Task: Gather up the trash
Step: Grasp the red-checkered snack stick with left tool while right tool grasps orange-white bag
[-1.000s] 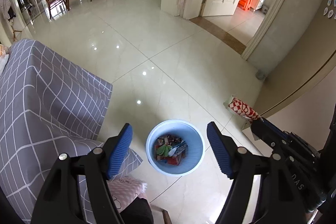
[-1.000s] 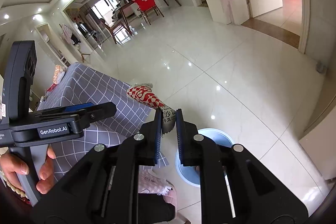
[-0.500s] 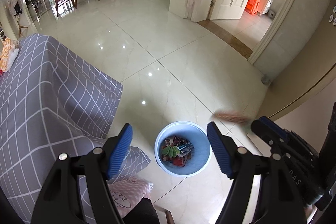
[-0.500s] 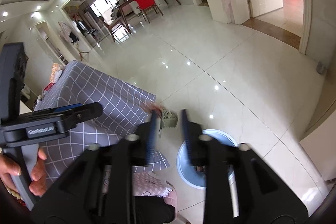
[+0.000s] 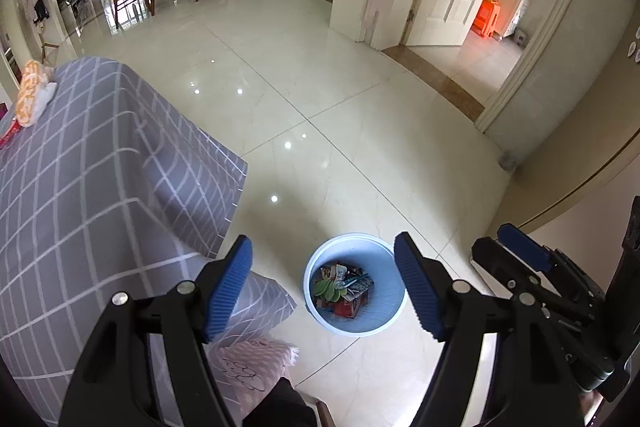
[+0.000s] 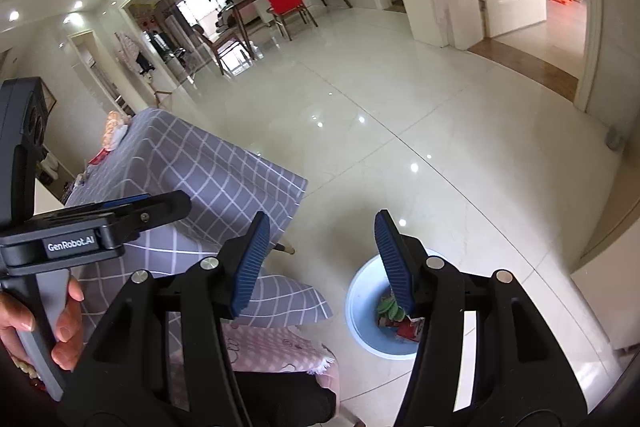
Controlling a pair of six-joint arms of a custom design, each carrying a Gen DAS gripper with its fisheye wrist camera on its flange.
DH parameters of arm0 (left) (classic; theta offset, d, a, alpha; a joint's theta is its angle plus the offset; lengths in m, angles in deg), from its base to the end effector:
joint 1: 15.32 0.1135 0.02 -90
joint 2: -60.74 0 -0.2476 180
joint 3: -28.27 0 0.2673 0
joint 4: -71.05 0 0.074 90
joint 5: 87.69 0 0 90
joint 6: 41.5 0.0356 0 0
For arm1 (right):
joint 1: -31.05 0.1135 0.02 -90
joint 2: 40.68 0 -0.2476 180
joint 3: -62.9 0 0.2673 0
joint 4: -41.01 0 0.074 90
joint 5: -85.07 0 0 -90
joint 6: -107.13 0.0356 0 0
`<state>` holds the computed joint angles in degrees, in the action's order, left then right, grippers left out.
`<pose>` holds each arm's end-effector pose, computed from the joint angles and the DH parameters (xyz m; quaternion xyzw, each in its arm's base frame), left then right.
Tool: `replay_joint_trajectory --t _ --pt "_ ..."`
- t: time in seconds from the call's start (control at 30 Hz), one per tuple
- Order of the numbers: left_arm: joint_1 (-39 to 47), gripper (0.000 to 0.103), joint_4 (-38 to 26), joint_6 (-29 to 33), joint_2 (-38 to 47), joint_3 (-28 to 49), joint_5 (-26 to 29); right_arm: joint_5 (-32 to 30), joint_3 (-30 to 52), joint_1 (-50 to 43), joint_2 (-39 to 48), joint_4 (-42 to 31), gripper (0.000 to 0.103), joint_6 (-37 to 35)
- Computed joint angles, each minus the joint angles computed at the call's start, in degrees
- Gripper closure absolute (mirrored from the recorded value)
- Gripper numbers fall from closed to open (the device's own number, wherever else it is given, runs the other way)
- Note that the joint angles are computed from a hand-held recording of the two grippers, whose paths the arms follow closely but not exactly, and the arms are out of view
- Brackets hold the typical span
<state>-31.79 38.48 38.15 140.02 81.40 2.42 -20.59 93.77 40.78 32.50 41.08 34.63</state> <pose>0.2597 -0.0768 0.1453 0.0517 0.9616 -0.0634 0.2620 0.2213 0.0477 0.0978 0.0064 0.9075 0.2155 0.3605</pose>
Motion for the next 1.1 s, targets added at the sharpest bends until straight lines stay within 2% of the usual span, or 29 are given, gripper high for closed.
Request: replay_joint_trajectory --t 0.23,0.37,0.47,0.63,0.73,0.87,1.0,1.07,1.1 --pt "10.3 0.031 -4.4 6.2 -9.6 -1.6 2.8 3.4 6.2 11.0 -0.5 -2.8 0.048 4.0" --pt "21.7 0.03 -7.2 13.0 -13.7 -0.5 5.6 6.4 13.9 19.1 4.1 -4.2 0.048 4.8" --pt "31.7 0.027 -7.9 18.6 -13.4 1.7 8.1 8.5 21.4 24.6 9.4 -5.6 0.048 4.5" --pt "47.8 0.027 -6.5 25.9 -6.3 8.6 12.4 11.1 36.7 31.6 21.7 -8.8 0.048 3.0" --pt "55.2 0.027 -4.9 27.5 0.5 14.0 14.1 11.9 46.8 34.2 29.4 -11.7 0.048 2.1" --pt "62.6 0.027 -6.3 26.7 12.6 24.8 18.2 12.1 61.8 36.2 40.1 -16.6 0.047 1.3" --pt "66.2 0.028 -9.4 24.6 23.4 35.7 21.0 12.4 76.6 37.0 50.3 -22.0 0.044 0.2" --pt "67.1 0.028 -9.9 23.1 26.5 38.7 21.6 12.9 84.0 37.7 55.6 -24.6 0.043 0.3" --pt "67.4 0.03 -10.8 22.5 29.1 41.4 22.4 12.9 87.5 37.9 57.8 -26.2 0.043 0.2"
